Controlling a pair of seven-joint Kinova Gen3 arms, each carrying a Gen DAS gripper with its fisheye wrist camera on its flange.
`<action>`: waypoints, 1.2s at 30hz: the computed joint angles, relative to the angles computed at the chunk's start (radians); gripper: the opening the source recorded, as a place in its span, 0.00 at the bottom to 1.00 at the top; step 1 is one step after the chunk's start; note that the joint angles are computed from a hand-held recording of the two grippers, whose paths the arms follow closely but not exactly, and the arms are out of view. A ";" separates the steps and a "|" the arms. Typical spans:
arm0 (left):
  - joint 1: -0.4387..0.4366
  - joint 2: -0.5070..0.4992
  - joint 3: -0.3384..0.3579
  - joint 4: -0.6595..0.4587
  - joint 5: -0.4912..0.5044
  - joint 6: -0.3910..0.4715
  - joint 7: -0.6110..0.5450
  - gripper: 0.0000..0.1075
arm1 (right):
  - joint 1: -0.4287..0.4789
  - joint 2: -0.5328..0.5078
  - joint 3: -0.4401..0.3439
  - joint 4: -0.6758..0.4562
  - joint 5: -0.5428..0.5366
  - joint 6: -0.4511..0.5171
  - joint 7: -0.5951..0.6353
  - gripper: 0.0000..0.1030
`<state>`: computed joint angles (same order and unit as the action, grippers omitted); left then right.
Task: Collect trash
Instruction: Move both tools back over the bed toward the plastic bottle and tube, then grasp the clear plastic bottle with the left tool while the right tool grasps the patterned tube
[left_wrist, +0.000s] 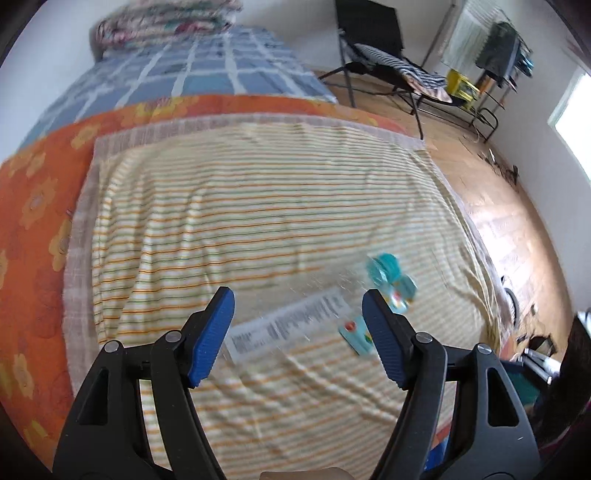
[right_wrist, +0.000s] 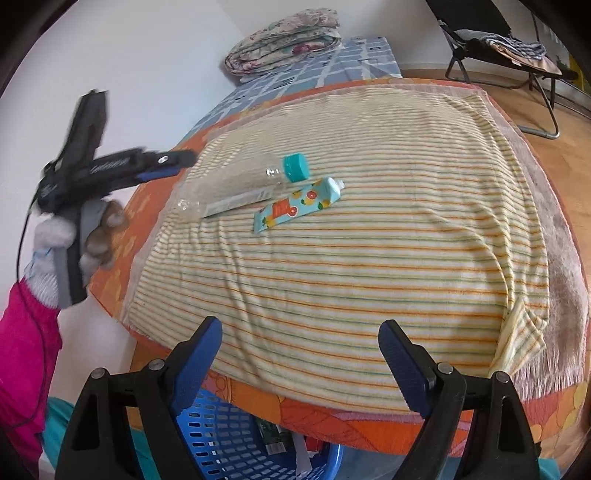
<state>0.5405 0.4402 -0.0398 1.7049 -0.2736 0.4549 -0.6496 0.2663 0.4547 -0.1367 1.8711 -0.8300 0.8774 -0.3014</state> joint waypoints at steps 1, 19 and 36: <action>-0.032 0.005 0.020 0.000 0.024 -0.006 -0.018 0.69 | -0.002 0.001 -0.001 -0.002 0.001 0.004 -0.001 0.86; 0.008 0.100 0.056 -0.138 0.054 0.166 -0.246 0.69 | -0.021 0.010 0.002 -0.020 -0.003 0.033 -0.018 0.86; 0.132 0.218 0.007 -0.285 -0.120 0.365 -0.106 0.71 | -0.057 0.110 -0.010 -0.157 0.030 0.028 -0.204 0.74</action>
<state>0.6728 0.6581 -0.0328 1.4203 -0.3938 0.8199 -0.7554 0.2093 0.5642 -0.1465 1.7136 -0.8001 0.9055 -0.5052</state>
